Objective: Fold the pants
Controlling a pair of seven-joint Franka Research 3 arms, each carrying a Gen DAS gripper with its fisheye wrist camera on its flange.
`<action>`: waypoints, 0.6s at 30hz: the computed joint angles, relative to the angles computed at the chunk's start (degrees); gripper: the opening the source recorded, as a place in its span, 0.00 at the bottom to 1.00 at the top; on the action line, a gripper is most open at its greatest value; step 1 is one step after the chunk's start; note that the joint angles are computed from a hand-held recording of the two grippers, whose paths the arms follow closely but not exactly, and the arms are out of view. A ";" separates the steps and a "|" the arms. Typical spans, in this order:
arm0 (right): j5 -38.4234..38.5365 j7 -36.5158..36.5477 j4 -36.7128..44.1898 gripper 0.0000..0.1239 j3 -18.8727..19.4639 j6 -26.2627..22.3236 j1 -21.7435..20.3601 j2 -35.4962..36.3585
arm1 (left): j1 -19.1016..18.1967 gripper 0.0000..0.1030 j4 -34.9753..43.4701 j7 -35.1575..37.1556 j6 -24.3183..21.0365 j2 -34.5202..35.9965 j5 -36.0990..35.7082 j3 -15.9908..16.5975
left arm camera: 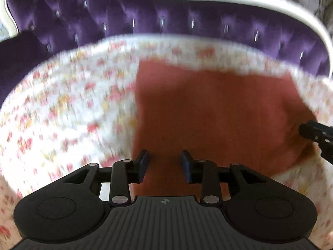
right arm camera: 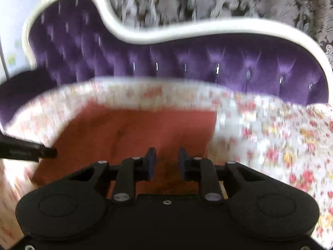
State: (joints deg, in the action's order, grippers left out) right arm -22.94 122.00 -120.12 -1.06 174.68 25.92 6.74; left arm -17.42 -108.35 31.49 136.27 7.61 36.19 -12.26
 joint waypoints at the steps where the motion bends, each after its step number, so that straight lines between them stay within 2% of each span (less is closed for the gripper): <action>1: -3.56 3.88 -0.46 0.21 -0.99 0.44 0.59 0.16 | -0.38 0.34 -0.46 -1.36 -0.04 0.33 1.64 0.08; 2: -9.03 9.30 -1.35 0.21 -3.99 3.15 2.60 0.11 | -0.96 0.34 -0.98 -3.71 0.12 0.28 4.56 0.28; 3: -10.70 10.71 -1.42 0.21 -4.98 2.66 3.57 -0.27 | -1.34 0.33 -0.51 -4.14 -1.01 0.45 5.57 0.16; 5: -8.18 8.31 -1.35 0.21 -2.51 0.70 1.95 -1.49 | -1.71 0.32 0.58 -4.02 -3.16 0.37 5.48 -0.15; 7: -2.47 4.58 -2.81 0.23 0.45 0.92 -0.34 -3.36 | -1.67 0.33 -0.64 -4.78 -2.35 -1.38 4.46 -0.47; 9: -2.62 6.14 -4.53 0.24 1.76 1.12 -1.48 -5.75 | -1.88 0.33 -1.78 -5.94 -2.60 -3.15 4.24 -1.03; 12: -7.57 11.95 -8.11 0.27 4.00 1.00 -3.80 -9.99 | -2.93 0.33 -2.27 -8.10 -5.68 -4.61 5.56 -2.35; 15: -5.63 12.14 -12.21 0.29 6.13 1.03 -5.21 -13.99 | -3.80 0.33 -3.56 -9.08 -7.21 -6.63 3.89 -3.64; 17: -4.94 12.70 -15.14 0.37 7.99 0.44 -6.47 -17.05 | -4.26 0.33 -4.38 -9.34 -7.60 -7.77 2.69 -4.37; 18: -4.96 13.23 -16.71 0.38 9.14 0.45 -7.40 -18.61 | -4.56 0.34 -5.02 -9.75 -7.72 -8.48 2.75 -4.79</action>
State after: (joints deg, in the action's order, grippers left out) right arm -27.90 135.23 -136.84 8.08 175.13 18.52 -11.87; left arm -21.98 -113.37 21.74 128.55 -0.86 38.94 -17.05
